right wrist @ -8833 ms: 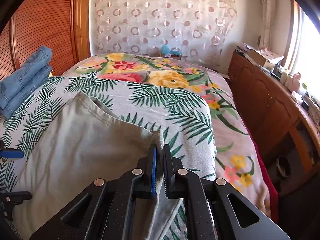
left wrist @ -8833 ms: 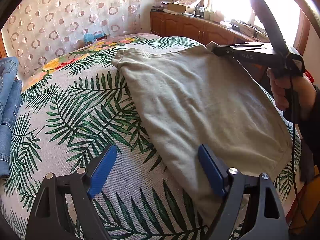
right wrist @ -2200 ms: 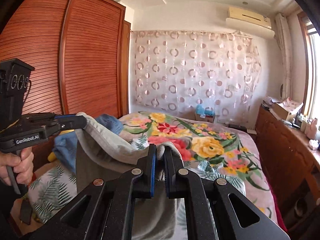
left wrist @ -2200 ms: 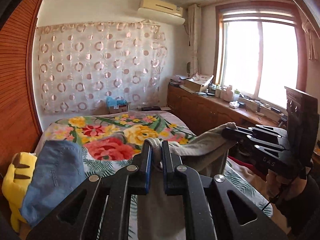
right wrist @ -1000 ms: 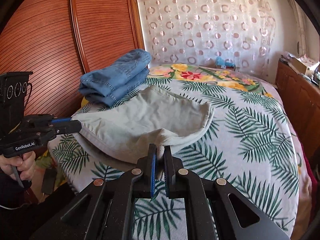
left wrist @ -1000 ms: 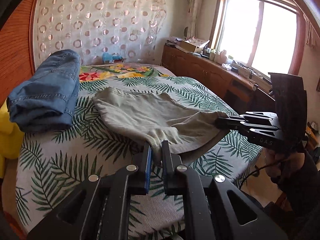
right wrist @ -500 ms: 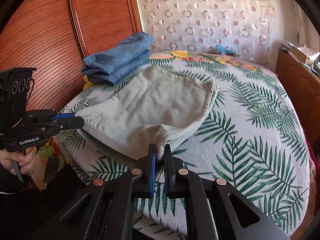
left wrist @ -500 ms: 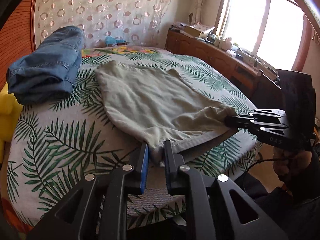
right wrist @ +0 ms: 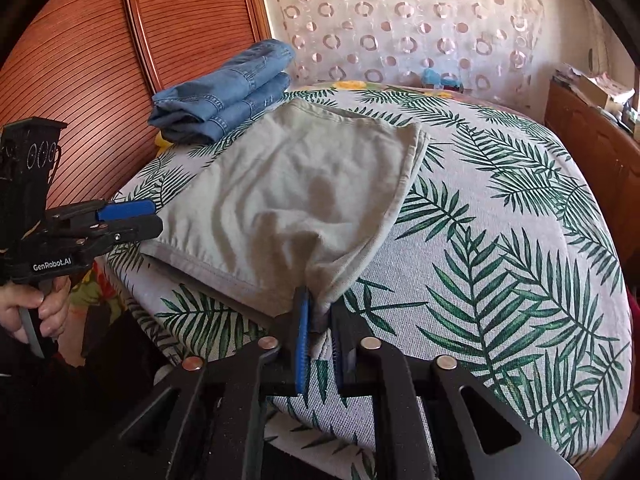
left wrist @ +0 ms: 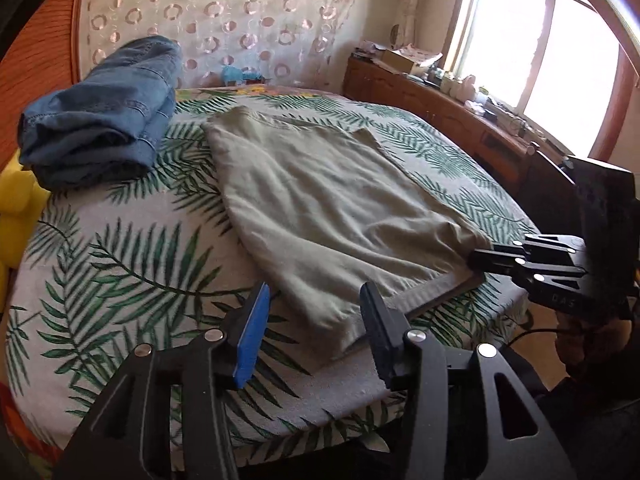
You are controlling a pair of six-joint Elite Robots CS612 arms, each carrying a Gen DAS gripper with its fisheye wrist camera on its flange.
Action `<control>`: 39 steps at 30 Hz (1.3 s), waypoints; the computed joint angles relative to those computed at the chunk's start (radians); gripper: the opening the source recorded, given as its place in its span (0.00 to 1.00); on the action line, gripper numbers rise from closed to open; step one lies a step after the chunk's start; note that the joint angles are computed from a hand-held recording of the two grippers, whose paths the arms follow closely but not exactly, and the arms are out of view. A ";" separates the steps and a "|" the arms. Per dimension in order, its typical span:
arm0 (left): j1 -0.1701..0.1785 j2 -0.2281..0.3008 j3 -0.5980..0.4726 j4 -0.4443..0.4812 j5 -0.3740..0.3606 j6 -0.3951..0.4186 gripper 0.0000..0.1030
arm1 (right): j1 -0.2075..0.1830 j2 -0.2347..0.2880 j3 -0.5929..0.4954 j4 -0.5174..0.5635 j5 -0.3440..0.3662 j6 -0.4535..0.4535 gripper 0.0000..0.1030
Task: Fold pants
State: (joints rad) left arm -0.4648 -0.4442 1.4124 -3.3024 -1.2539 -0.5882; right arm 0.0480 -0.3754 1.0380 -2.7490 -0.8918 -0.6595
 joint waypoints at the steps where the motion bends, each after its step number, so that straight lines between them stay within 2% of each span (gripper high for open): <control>1: 0.001 0.002 -0.001 -0.001 -0.010 0.001 0.42 | 0.000 0.003 -0.003 -0.002 -0.002 0.004 0.13; 5: -0.002 0.005 0.000 0.009 -0.012 -0.004 0.31 | 0.004 0.008 -0.009 -0.017 -0.015 0.009 0.18; 7: -0.002 0.006 0.003 0.013 -0.016 -0.014 0.31 | 0.006 0.010 -0.009 -0.027 -0.032 0.015 0.21; 16: -0.003 0.009 0.010 -0.004 -0.028 -0.029 0.31 | 0.007 0.015 -0.017 0.008 -0.025 0.010 0.22; 20: -0.005 0.011 0.006 -0.015 -0.041 -0.003 0.20 | 0.008 0.017 -0.021 0.012 -0.030 0.005 0.22; 22: -0.005 0.010 0.007 -0.022 -0.040 -0.002 0.16 | 0.009 0.015 -0.020 0.014 -0.031 -0.002 0.18; 26: -0.007 0.006 0.017 -0.055 -0.042 0.012 0.12 | 0.008 0.013 -0.018 0.026 -0.017 -0.019 0.10; 33: -0.014 -0.019 0.046 -0.142 -0.021 0.039 0.12 | -0.009 0.007 -0.018 0.033 0.060 -0.006 0.08; 39: -0.022 -0.038 0.053 -0.186 0.005 0.082 0.12 | -0.022 -0.013 0.007 -0.031 0.095 0.007 0.08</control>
